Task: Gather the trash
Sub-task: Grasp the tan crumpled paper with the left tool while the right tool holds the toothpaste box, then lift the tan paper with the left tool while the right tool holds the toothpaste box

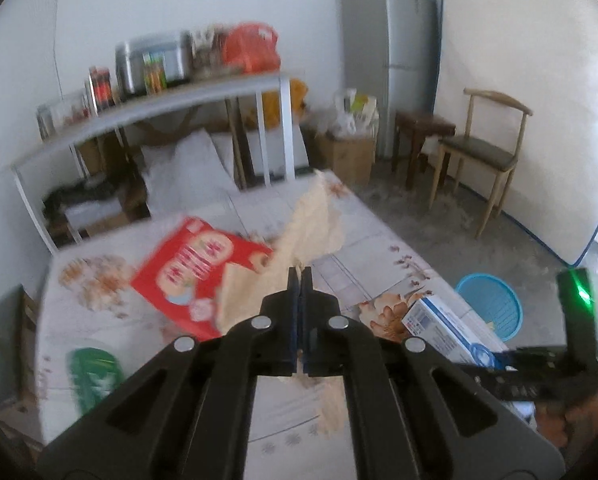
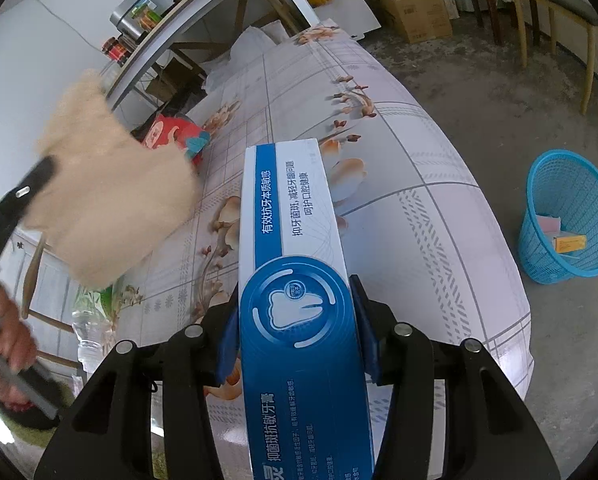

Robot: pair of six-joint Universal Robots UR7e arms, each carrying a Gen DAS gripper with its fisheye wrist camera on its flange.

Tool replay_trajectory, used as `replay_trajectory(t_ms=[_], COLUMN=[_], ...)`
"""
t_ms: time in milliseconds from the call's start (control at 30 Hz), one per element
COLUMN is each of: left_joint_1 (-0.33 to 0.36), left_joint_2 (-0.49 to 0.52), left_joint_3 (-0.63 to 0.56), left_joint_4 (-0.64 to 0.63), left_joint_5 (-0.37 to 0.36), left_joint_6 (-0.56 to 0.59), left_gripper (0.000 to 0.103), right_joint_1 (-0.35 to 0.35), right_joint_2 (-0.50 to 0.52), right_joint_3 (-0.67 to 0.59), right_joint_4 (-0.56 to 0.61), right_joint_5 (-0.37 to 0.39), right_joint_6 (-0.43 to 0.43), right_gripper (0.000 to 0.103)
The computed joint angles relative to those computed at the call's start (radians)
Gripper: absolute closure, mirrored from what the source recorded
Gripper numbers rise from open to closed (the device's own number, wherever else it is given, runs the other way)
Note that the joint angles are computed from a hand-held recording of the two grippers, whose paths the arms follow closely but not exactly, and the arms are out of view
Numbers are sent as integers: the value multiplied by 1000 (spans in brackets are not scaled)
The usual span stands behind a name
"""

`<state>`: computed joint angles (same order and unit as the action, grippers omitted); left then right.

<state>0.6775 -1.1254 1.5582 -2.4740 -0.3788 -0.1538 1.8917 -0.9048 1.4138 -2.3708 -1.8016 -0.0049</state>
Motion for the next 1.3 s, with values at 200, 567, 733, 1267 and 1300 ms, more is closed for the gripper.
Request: replay_trajectory(t_ms=[200,567,733,1267,1300], left_joint_1=[-86,-125,-77,-22,-29], left_joint_2=[-86,-210,-286,-245,-247], left_joint_3=[117,360,392,296,296], left_joint_4=[186,220,146,551,563], left_joint_5=[47,-327,-346,-174,-147], left_joint_6=[-122,-394,-524,-757,-760], left_gripper=[103,103,103,54,50], right_joint_1=[-6,0,5,19,19], right_joint_2=[-2,11,17,25,26], right_joint_3=[-3,-28,-38,-43,-44], right_joint_4=[7,42,50,53,54], right_joint_5=[18,-1,-20,-54,-54], right_joint_6=[-3,-15,-18,-21,-22], right_gripper=[55,55,55,55,55])
